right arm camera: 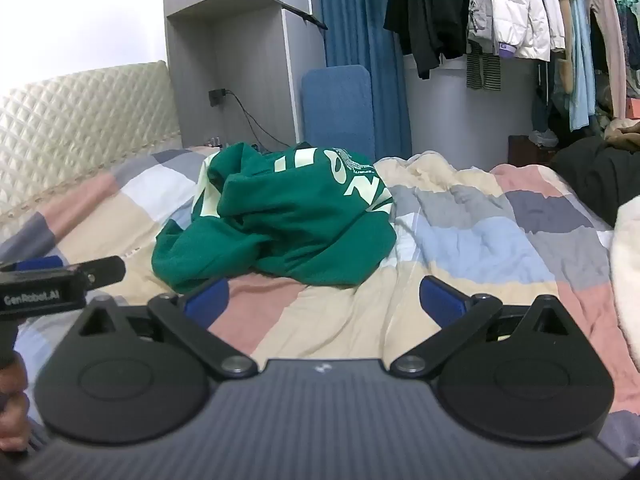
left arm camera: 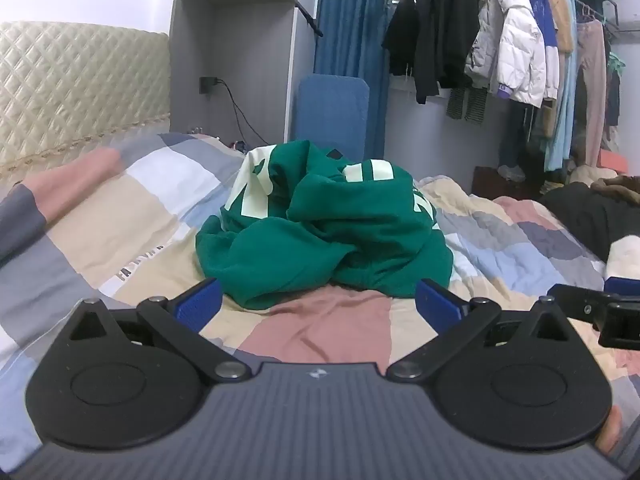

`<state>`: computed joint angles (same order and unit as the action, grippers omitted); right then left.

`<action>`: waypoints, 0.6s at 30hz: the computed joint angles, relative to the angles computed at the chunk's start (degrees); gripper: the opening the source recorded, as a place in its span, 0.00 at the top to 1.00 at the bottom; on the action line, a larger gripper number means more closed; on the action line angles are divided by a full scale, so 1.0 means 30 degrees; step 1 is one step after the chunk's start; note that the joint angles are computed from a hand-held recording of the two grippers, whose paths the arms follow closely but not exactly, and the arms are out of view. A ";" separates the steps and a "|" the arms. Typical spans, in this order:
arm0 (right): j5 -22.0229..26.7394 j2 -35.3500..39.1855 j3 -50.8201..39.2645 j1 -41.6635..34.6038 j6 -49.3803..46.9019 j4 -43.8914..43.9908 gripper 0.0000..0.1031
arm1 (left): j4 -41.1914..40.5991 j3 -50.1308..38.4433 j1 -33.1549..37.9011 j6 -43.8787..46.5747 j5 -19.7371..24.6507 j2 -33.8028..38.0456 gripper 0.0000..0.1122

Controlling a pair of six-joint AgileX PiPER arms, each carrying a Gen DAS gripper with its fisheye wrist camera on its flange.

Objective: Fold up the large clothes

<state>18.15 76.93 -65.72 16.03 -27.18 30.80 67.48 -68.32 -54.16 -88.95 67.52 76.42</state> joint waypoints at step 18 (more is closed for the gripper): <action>-0.0162 0.0047 0.0001 0.0325 0.2305 -0.2366 0.00 | -0.0370 -0.0370 -0.0078 0.0599 0.0112 0.0116 0.08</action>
